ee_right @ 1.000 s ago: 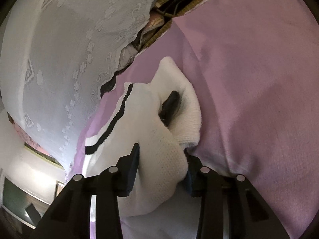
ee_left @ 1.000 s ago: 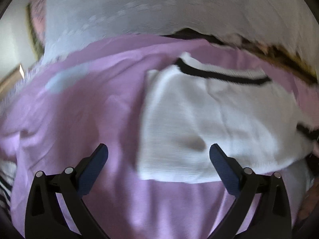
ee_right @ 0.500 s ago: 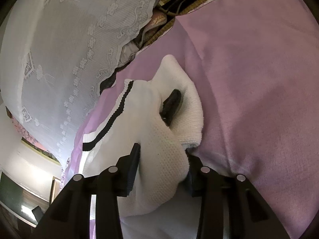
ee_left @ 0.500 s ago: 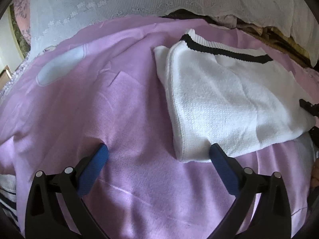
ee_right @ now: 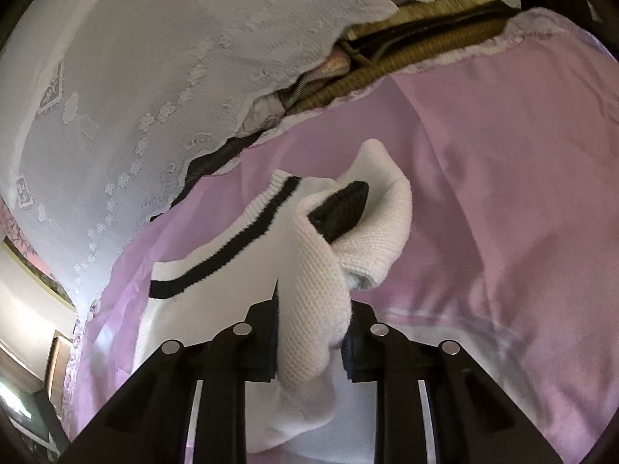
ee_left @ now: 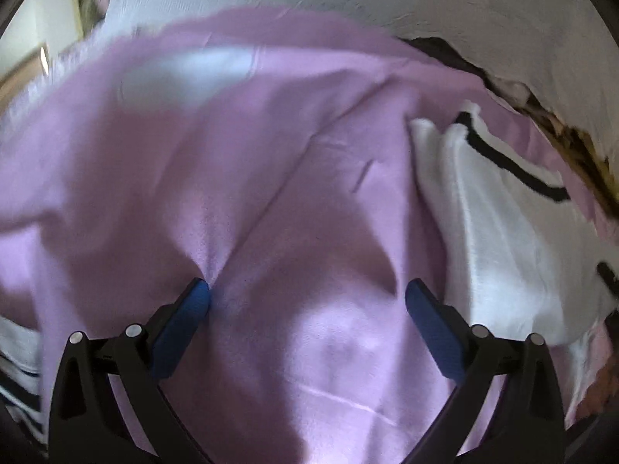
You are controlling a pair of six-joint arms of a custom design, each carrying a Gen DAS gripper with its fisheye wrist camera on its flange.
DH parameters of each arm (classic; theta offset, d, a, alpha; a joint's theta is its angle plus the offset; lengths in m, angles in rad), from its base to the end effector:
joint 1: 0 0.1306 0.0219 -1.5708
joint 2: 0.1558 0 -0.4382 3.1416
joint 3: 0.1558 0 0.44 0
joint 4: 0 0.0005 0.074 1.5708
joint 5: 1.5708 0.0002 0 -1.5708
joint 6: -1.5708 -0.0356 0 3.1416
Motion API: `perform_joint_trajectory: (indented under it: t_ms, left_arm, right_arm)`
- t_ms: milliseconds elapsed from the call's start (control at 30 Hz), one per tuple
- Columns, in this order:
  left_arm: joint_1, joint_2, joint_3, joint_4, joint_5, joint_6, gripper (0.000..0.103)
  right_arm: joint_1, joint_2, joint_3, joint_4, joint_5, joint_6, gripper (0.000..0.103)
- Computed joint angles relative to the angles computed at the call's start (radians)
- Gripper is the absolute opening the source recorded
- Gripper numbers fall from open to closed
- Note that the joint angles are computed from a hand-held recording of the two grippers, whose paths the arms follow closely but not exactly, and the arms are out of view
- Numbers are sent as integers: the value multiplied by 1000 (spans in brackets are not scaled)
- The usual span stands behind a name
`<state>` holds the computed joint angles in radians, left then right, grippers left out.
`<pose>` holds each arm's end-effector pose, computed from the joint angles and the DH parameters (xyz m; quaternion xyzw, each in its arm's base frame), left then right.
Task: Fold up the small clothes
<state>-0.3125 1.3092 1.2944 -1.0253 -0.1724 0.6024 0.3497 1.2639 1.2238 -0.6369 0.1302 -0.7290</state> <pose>0.4495 -0.1394 0.4657 -0.1612 0.9481 -0.0409 0.2711 0.4533 0.1599 0.4775 0.1973 0.8784 0.1711 0.4002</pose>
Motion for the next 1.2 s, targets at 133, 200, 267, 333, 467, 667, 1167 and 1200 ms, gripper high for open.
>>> perform_joint_trajectory:
  t_ms: [133, 200, 267, 333, 467, 667, 1167, 1200]
  left_arm:
    - [-33, 23, 27, -28, -84, -23, 99]
    - [-34, 25, 33, -31, -91, -27, 99]
    - [-13, 15, 28, -20, -63, -8, 99]
    - [23, -5, 18, -6, -11, 25, 99]
    - [87, -44, -3, 16, 41, 76, 99]
    - [141, -64, -18, 20, 49, 117, 99]
    - [114, -48, -8, 1, -11, 65, 99]
    - [114, -49, -9, 1, -9, 67, 99]
  right_arm:
    - [39, 6, 35, -7, 42, 16, 24]
    - [66, 14, 60, -13, 73, 43, 24]
    - [104, 34, 100, -23, 104, 80, 23]
    - [139, 58, 138, -36, 122, 111, 23]
    - [238, 132, 220, -55, 188, 205, 23]
    - [390, 251, 267, -88, 258, 425, 23]
    - [438, 218, 161, -37, 208, 626, 42]
    - [432, 194, 144, -29, 166, 625, 42]
